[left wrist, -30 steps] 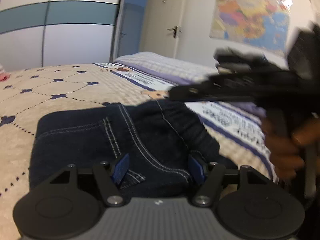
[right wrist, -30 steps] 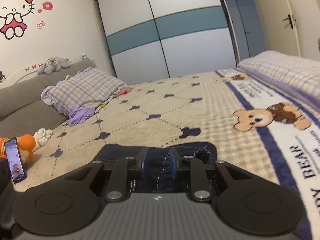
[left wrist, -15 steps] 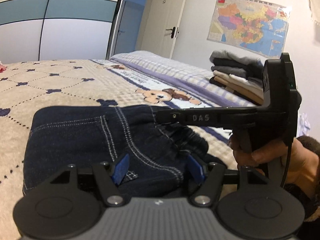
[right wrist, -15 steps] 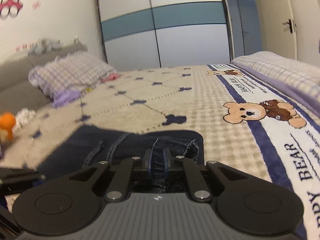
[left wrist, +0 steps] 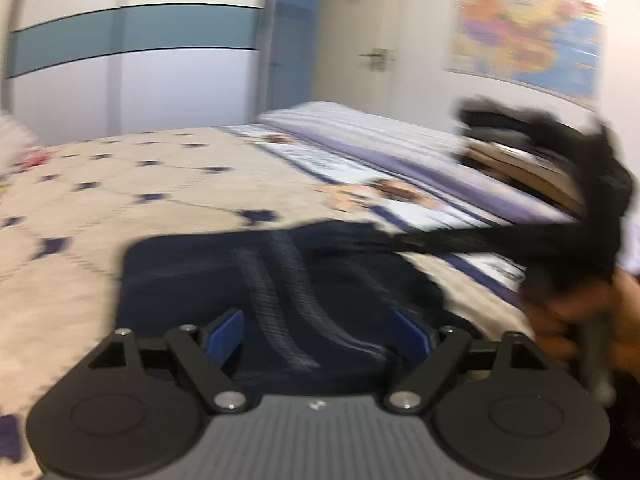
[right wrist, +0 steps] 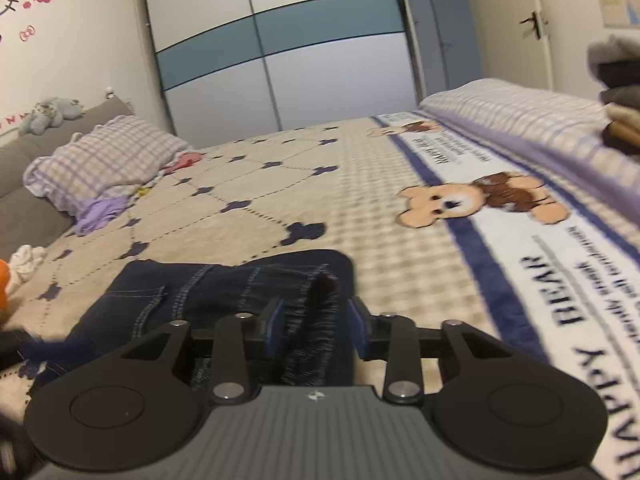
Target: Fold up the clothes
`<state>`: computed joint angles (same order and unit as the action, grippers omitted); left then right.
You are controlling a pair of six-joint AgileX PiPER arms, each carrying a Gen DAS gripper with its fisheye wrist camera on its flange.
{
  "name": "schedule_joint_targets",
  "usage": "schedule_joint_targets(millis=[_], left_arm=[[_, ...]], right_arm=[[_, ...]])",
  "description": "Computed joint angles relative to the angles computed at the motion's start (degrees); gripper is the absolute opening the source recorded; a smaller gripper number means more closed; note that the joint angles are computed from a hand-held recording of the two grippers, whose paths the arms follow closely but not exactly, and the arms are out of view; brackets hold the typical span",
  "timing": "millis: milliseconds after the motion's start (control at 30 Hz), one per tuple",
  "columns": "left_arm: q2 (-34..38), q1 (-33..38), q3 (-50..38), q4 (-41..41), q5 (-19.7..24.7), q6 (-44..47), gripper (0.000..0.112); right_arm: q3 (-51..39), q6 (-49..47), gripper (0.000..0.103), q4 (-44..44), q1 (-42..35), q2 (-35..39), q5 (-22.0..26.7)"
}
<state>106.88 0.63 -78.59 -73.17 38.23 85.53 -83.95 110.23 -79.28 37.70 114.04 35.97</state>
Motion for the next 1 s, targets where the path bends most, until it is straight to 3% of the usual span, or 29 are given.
schedule_joint_targets(millis=[133,267,400,600,667,733,833,1000], left_arm=[[0.8,-0.8,-5.7,17.7,-3.9,-22.9,0.084],[1.5,-1.4,-10.9,36.1,-2.1,-44.0,0.091],[2.8,-0.7,-14.4,42.1,1.2,-51.5,0.094],[5.4,-2.0,-21.6,52.5,6.6,-60.1,0.103],[6.5,-2.3,-24.5,55.0,9.4,-62.9,0.103],[8.9,-2.7,-30.1,58.6,15.3,-67.1,0.103],[10.9,-2.7,-34.7,60.4,19.7,-69.0,0.103],[14.4,-2.2,-41.7,61.2,27.0,-69.8,0.103]], right_arm=[[2.4,1.6,0.052,1.1,1.4,-2.2,1.6],[2.5,-1.7,0.059,4.3,3.0,-3.4,2.4],[0.4,-5.7,0.071,9.8,3.3,-3.3,3.3],[-5.2,-19.5,0.073,28.4,1.8,-3.2,4.0],[-10.4,-28.2,0.074,36.9,1.5,-1.8,8.7],[-18.1,-37.3,0.077,45.6,1.1,0.7,16.4],[-28.0,-45.3,0.079,53.2,0.6,4.2,25.7],[-36.1,-47.5,0.082,56.1,0.5,6.8,32.2]])
